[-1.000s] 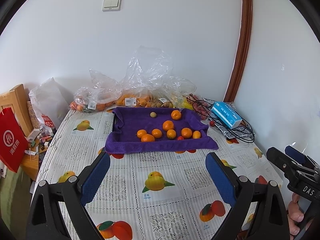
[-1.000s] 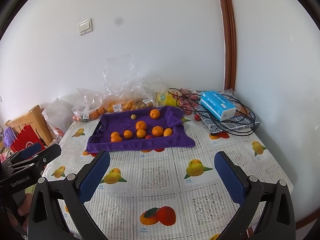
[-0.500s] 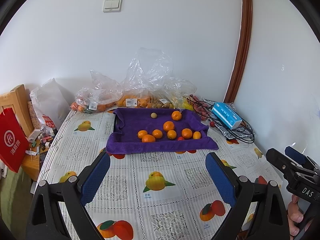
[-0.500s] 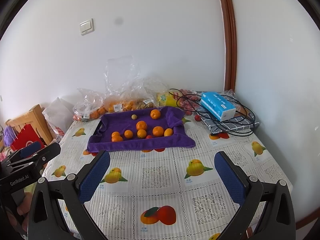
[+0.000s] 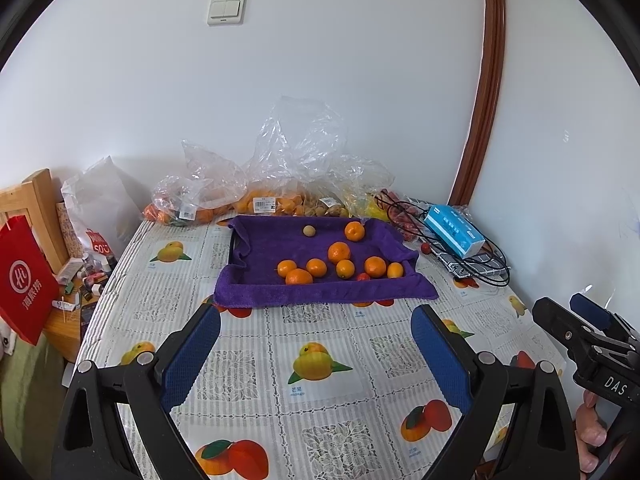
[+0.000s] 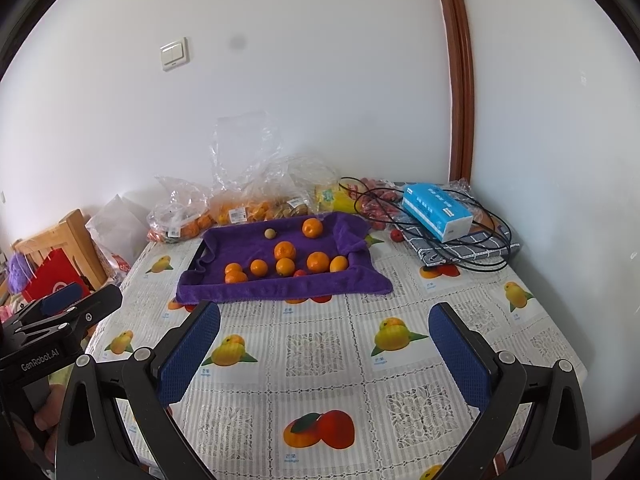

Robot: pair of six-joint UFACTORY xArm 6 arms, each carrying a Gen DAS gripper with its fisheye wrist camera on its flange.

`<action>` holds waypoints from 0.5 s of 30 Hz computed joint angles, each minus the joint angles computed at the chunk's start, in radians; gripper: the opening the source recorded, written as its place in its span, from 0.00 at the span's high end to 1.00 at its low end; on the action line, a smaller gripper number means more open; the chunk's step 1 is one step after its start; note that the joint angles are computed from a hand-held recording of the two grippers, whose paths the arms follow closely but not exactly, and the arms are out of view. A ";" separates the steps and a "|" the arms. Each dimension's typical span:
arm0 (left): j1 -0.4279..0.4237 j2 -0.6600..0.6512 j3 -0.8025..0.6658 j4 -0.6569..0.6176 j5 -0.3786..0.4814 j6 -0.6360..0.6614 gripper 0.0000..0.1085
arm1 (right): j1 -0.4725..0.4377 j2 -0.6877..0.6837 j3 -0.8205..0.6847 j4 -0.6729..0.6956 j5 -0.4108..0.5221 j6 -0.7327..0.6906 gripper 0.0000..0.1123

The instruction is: Organize fruits

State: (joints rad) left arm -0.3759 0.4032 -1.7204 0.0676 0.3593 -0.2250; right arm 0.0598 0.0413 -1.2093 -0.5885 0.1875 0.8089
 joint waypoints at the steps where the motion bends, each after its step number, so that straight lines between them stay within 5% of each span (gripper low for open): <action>1: 0.000 0.001 -0.001 0.004 -0.001 -0.004 0.11 | 0.000 -0.001 0.001 0.000 -0.001 -0.001 0.09; 15: 0.001 -0.003 0.006 0.009 -0.005 -0.006 0.11 | -0.002 -0.006 0.009 -0.003 -0.006 0.004 0.09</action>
State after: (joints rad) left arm -0.3749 0.4004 -1.7145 0.0763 0.3541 -0.2311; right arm 0.0577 0.0358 -1.2000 -0.5913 0.1811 0.8131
